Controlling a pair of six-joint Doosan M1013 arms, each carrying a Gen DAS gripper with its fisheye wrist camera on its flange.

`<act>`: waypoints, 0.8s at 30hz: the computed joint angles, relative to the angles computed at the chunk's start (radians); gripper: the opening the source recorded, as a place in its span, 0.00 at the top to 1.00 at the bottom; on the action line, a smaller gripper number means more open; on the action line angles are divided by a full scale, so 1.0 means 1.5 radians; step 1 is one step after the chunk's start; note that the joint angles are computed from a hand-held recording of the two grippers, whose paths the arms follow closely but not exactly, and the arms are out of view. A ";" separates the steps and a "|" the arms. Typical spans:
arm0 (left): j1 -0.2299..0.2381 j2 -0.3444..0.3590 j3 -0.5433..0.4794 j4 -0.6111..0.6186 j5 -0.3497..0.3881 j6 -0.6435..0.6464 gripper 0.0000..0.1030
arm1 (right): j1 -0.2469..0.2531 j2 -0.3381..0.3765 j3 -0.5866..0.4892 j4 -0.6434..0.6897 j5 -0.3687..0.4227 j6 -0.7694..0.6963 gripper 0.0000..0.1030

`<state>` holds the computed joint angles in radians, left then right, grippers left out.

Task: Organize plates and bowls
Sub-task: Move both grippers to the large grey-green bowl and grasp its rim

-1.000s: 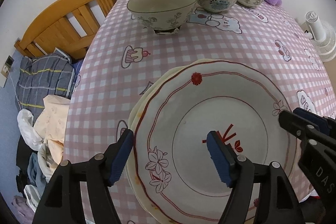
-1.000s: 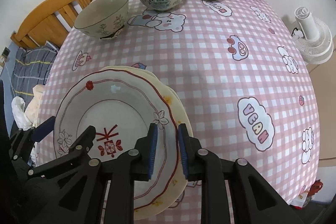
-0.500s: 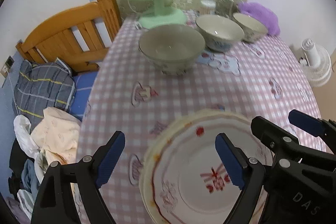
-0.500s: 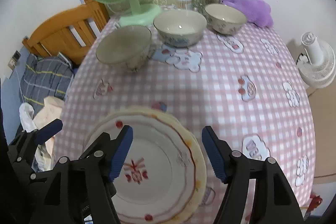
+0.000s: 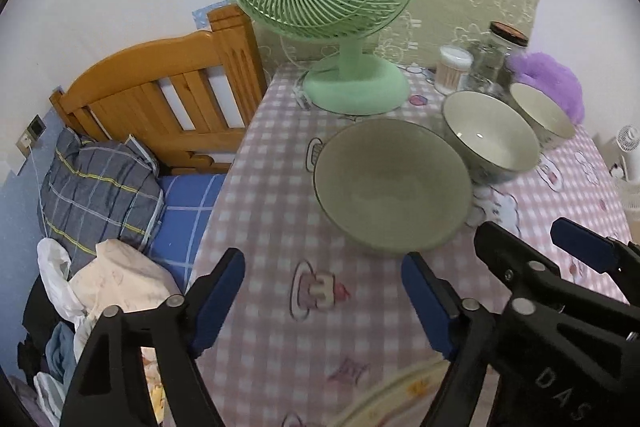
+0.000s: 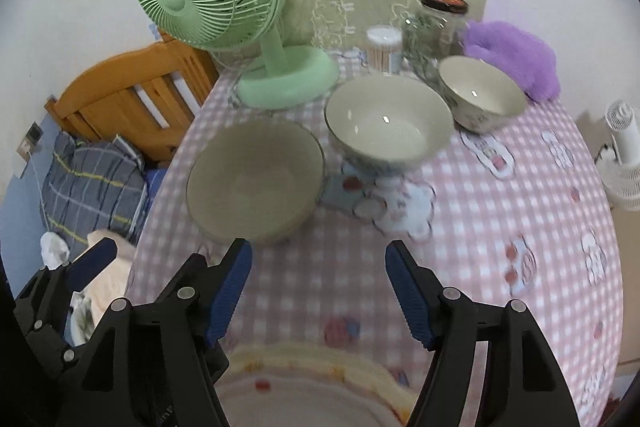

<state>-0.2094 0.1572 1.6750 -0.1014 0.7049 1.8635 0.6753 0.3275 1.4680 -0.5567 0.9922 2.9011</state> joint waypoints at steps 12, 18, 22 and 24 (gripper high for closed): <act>-0.010 0.055 -0.035 -0.006 -0.030 0.011 0.33 | -0.040 0.047 -0.033 0.003 -0.001 0.007 0.30; -0.015 0.081 -0.059 -0.016 -0.011 0.023 0.49 | -0.055 0.062 -0.048 0.028 -0.014 -0.034 0.52; -0.017 0.089 -0.064 -0.016 -0.009 0.032 0.62 | -0.063 0.068 -0.053 0.046 -0.019 -0.066 0.70; -0.018 0.090 -0.062 -0.005 -0.015 0.030 0.67 | -0.066 0.070 -0.053 0.055 -0.024 -0.073 0.75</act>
